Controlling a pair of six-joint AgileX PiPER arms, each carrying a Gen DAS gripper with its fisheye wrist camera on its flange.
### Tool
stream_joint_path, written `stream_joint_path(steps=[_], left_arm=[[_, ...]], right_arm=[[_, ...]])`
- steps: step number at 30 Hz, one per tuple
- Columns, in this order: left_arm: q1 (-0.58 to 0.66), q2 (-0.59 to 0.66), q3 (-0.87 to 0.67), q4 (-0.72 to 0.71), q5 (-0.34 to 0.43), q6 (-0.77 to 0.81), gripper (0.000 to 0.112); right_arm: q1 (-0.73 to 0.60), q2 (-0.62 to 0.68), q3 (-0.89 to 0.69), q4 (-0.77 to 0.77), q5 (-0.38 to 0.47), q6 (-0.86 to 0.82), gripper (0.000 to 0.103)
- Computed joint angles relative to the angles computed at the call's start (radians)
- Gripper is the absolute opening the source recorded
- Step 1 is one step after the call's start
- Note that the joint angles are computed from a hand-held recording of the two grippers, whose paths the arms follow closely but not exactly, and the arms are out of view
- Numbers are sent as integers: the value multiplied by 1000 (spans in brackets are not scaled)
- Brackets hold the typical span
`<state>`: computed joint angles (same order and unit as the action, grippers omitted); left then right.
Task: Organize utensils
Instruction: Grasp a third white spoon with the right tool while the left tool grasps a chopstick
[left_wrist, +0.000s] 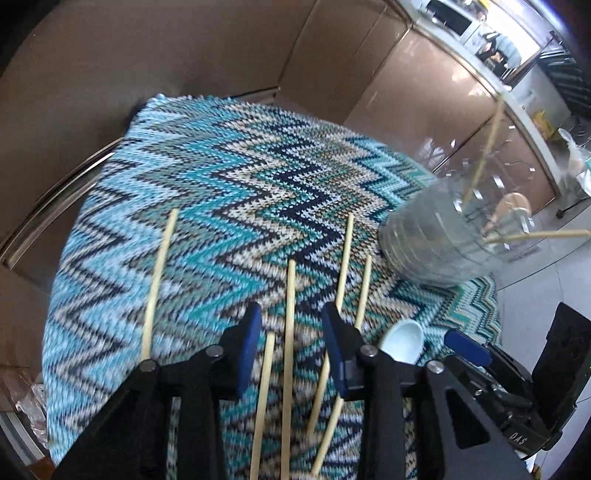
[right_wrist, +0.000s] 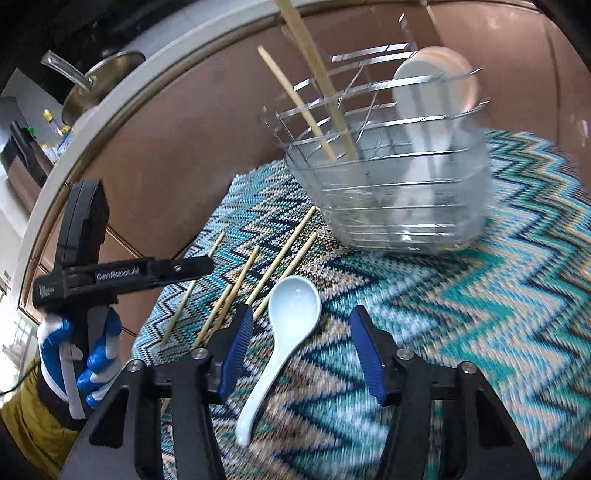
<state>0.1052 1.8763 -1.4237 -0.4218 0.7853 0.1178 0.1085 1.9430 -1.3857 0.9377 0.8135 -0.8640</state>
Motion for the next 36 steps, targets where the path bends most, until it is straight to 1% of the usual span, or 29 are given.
stream_joint_path(steps=[2, 6, 8, 10, 13, 15, 16, 17, 18, 21, 24, 27, 28, 32, 36], left_arm=[[-5, 61, -79, 24, 44, -18, 28], [-12, 143, -191, 61, 119, -41, 23], [-22, 184, -248, 96, 157, -69, 21], [-33, 204, -273, 122, 173, -80, 19], [-46, 206, -279, 150, 169, -92, 14], [-53, 209, -284, 154, 167, -111, 5], [-53, 206, -278, 154, 160, -117, 5], [-54, 198, -262, 152, 146, -120, 5], [-54, 187, -246, 149, 135, -120, 5], [-59, 123, -161, 126, 75, -112, 5], [-62, 23, -51, 112, 1, -100, 5], [-63, -70, 24, 104, -45, -101, 5], [-56, -125, 72, 76, -75, -77, 5], [-62, -291, 192, 91, -131, -92, 5], [-51, -420, 261, 83, -138, -91, 5]], right_arm=[[15, 49, -64, -40, 15, 14, 48], [29, 123, -173, -106, 57, 39, 45], [38, 158, -222, -133, 77, 50, 40], [44, 187, -261, -151, 97, 59, 35], [60, 229, -315, -183, 128, 65, 27], [70, 245, -339, -202, 139, 61, 22], [72, 250, -348, -206, 142, 56, 14], [74, 244, -346, -209, 142, 44, 9], [76, 236, -341, -215, 139, 40, 9], [74, 192, -292, -218, 112, 17, 7], [62, 118, -207, -185, 71, -22, 7], [47, 15, -104, -152, 27, -64, 7], [42, -28, -64, -140, 10, -81, 7], [28, -184, 75, -104, -45, -127, 7], [8, -346, 204, -70, -83, -155, 7]])
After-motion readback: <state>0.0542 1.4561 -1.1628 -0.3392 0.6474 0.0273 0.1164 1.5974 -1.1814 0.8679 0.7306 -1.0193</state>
